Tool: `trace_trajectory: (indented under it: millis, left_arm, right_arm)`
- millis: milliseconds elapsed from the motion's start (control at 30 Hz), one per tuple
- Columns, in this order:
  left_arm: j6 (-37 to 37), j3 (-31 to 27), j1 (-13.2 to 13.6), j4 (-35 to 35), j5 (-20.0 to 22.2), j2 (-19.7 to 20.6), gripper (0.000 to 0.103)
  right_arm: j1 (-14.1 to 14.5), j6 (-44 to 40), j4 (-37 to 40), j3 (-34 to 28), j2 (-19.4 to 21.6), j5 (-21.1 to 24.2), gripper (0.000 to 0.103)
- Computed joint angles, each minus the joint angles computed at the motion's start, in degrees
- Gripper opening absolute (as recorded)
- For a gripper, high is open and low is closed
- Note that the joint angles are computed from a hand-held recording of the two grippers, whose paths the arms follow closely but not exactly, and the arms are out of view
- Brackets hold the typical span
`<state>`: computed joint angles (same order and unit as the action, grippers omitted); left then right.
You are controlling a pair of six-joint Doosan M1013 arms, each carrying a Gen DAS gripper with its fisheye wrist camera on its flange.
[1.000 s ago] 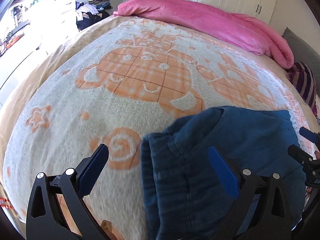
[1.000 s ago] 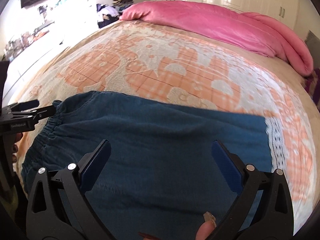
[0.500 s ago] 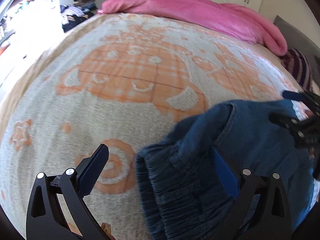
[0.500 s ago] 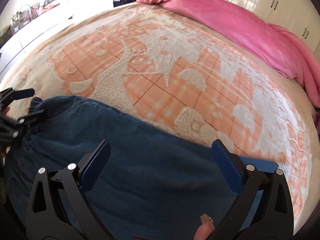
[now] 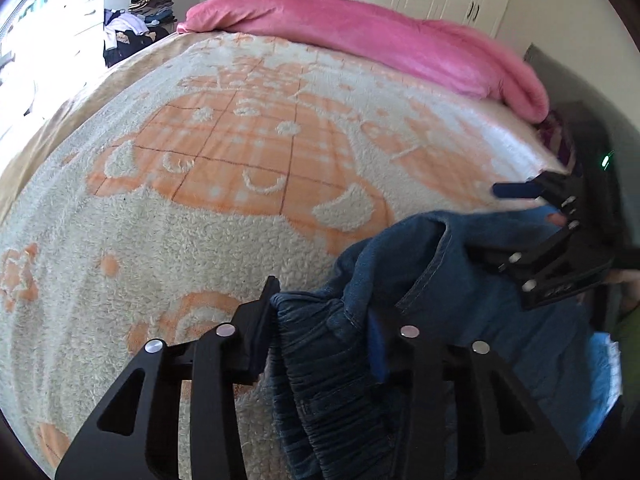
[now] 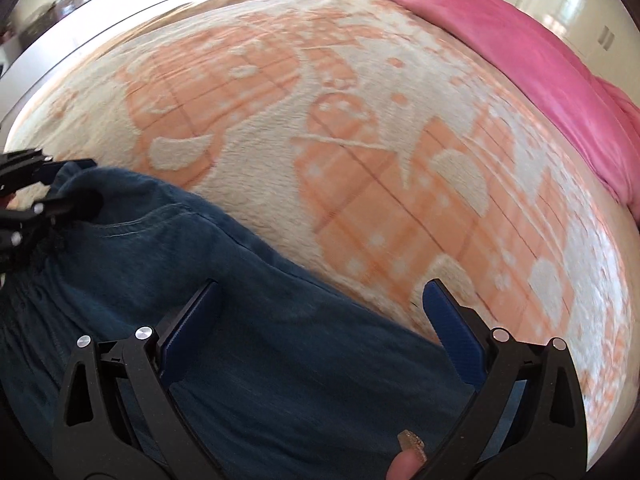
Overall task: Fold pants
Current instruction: 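Lower the left tool and grasp the elastic waistband of the pants, then lift the waistband with the left tool and fold it over the legs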
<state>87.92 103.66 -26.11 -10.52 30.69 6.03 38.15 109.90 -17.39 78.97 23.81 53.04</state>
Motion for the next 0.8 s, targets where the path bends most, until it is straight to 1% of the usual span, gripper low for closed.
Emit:
trace_trajectory:
  millis: [67, 133, 167, 200, 233, 267, 300, 333, 400, 500, 600, 800]
  left_arm:
    - [1.3, 0.4, 0.1, -1.2, -0.7, -0.3, 0.036]
    - [2.0, 0.8, 0.0, -1.2, -1.6, -0.9, 0.036]
    - [2.2, 1.3, -0.1, -1.0, -2.6, -1.3, 0.036]
    - [2.5, 1.4, -0.2, -1.0, -2.9, -1.5, 0.036]
    - [2.8, 1.6, -0.2, -1.2, -3.4, -1.8, 0.036]
    - [3.1, 1.9, -0.2, -1.4, -3.8, -1.9, 0.036]
    - [3.6, 2.0, -0.3, -1.6, -3.8, -2.1, 0.036]
    - [3.3, 2.2, -0.3, -1.3, -4.1, -2.3, 0.036]
    - [4.0, 2.6, -0.2, -2.1, -4.3, -2.7, 0.036]
    - [3.4, 2.9, -0.2, -1.2, -5.0, -3.0, 0.036]
    - [2.8, 3.3, -0.4, -0.1, -5.6, -3.6, 0.036]
    - [-0.7, 4.7, -1.9, 5.5, -7.9, -5.8, 0.036]
  right_arm:
    - [0.4, -0.4, -0.8, 0.5, -0.2, -1.5, 0.092]
    - [0.4, -1.3, 0.4, 1.1, -0.5, -3.3, 0.077]
    - [0.4, -1.8, 1.3, 1.3, -0.6, -3.8, 0.074]
    - [0.3, -2.7, 2.6, 1.5, -0.6, -4.2, 0.066]
    - [0.1, -3.7, 4.2, 1.7, -0.8, -4.9, 0.053]
    - [-0.1, -5.1, 6.2, 2.1, -1.1, -5.8, 0.045]
    - [-0.2, -6.3, 8.3, 2.6, -1.5, -7.0, 0.030]
    - [-0.2, -6.8, 9.5, 2.8, -1.7, -7.6, 0.018]
    - [0.1, -5.5, 9.4, 3.8, -2.6, -9.5, 0.012]
    - [0.3, -3.6, 9.8, 5.9, -4.5, -13.2, 0.009]
    - [0.3, -2.4, 10.9, 7.8, -6.4, -16.1, 0.009]
    - [1.6, 1.9, 9.5, 11.0, -10.1, -19.9, 0.008]
